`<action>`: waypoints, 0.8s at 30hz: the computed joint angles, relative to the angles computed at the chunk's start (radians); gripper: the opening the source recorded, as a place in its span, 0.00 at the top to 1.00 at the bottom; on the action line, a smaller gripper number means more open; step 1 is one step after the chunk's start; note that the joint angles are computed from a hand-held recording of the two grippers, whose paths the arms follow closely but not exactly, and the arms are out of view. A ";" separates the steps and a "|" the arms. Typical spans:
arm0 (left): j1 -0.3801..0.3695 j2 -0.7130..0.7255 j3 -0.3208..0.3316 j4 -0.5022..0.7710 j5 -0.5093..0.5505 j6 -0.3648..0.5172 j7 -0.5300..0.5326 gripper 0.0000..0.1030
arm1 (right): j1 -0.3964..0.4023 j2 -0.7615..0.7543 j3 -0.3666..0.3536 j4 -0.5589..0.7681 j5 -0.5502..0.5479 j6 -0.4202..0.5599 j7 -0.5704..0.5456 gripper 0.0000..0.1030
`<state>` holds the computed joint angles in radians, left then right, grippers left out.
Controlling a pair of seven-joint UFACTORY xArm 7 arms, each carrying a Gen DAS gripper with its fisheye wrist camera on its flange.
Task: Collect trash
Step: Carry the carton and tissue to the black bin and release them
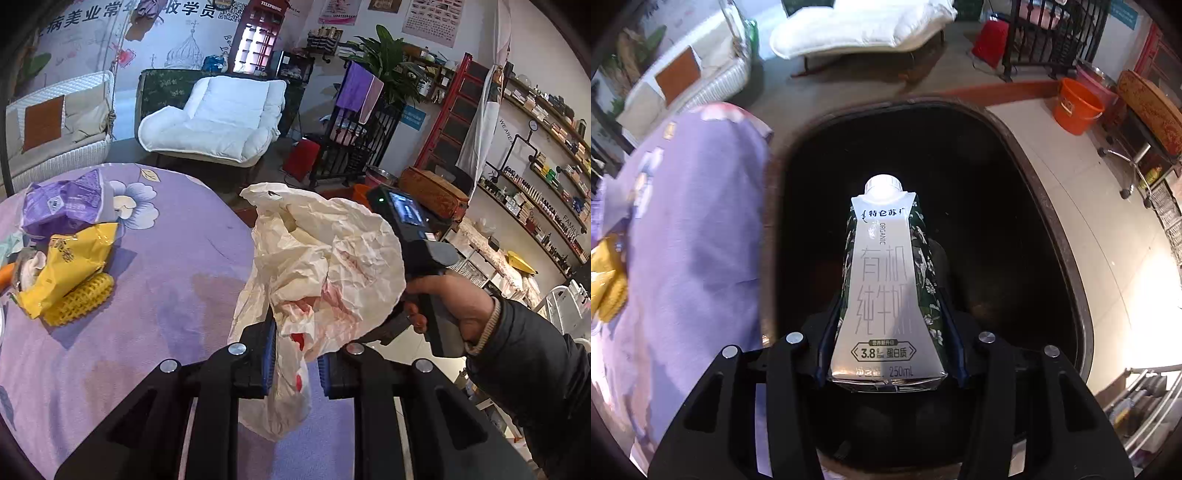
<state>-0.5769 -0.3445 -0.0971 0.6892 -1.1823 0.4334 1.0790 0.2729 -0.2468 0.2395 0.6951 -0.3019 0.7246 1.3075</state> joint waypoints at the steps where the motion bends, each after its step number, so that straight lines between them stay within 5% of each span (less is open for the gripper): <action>1: -0.001 0.006 -0.002 0.005 0.003 0.006 -0.005 0.81 | 0.002 0.008 -0.012 0.001 0.022 0.002 -0.023 0.52; 4: -0.001 0.025 -0.010 0.024 0.018 0.023 -0.027 0.81 | 0.002 -0.008 -0.029 -0.024 0.066 -0.014 -0.042 0.50; 7: 0.003 0.051 -0.018 0.048 0.035 0.052 -0.054 0.81 | -0.008 -0.050 -0.006 -0.057 0.048 -0.047 0.009 0.35; 12: 0.005 0.102 -0.041 0.100 0.052 0.087 -0.095 0.81 | -0.016 -0.147 0.065 -0.105 -0.022 -0.048 0.105 0.34; 24: 0.013 0.296 -0.134 0.301 0.157 0.133 -0.226 0.81 | -0.015 -0.398 0.279 -0.147 -0.161 0.222 0.421 0.26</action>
<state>-0.5639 -0.0487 -0.2314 0.9897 -1.0249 0.5664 0.8525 0.2579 -0.6448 0.5185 0.5482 -0.4625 0.9471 1.7281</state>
